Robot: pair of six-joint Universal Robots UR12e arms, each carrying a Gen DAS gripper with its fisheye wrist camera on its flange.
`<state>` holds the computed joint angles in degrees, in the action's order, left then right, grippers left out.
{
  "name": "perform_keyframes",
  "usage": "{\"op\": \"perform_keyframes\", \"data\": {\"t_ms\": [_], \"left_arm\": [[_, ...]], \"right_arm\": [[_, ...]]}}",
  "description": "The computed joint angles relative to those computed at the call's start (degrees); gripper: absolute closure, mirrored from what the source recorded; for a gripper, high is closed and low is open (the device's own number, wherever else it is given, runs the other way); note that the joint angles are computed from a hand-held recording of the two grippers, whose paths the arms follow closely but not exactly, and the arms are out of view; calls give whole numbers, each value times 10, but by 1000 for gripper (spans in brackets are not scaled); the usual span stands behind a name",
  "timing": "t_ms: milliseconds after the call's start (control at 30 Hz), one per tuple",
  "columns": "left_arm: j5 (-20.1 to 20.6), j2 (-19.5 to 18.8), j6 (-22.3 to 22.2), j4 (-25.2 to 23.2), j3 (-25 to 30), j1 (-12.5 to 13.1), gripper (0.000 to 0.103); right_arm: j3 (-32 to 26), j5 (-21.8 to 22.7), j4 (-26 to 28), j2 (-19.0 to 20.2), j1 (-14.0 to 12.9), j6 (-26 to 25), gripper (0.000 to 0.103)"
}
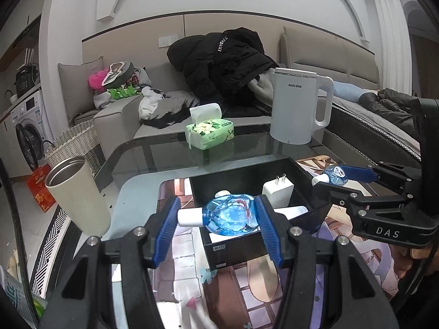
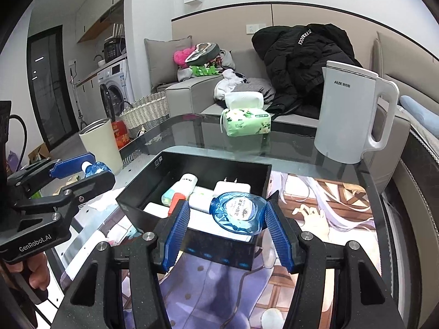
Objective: Organize rigid objects
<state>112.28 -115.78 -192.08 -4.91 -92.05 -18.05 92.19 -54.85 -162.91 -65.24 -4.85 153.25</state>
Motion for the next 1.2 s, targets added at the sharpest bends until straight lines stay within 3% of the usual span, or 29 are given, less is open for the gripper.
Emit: {"op": "perform_keyframes", "data": {"t_ms": [233, 667, 1200], "left_arm": [[-9, -8, -5, 13, 11, 6, 47], [-19, -29, 8, 18, 37, 11, 47], [-34, -54, 1, 34, 44, 20, 47]], "right_arm": [[-20, 1, -18, 11, -3, 16, 45], [-49, 2, 11, 29, 11, -49, 45], [-64, -40, 35, 50, 29, -89, 45]]}}
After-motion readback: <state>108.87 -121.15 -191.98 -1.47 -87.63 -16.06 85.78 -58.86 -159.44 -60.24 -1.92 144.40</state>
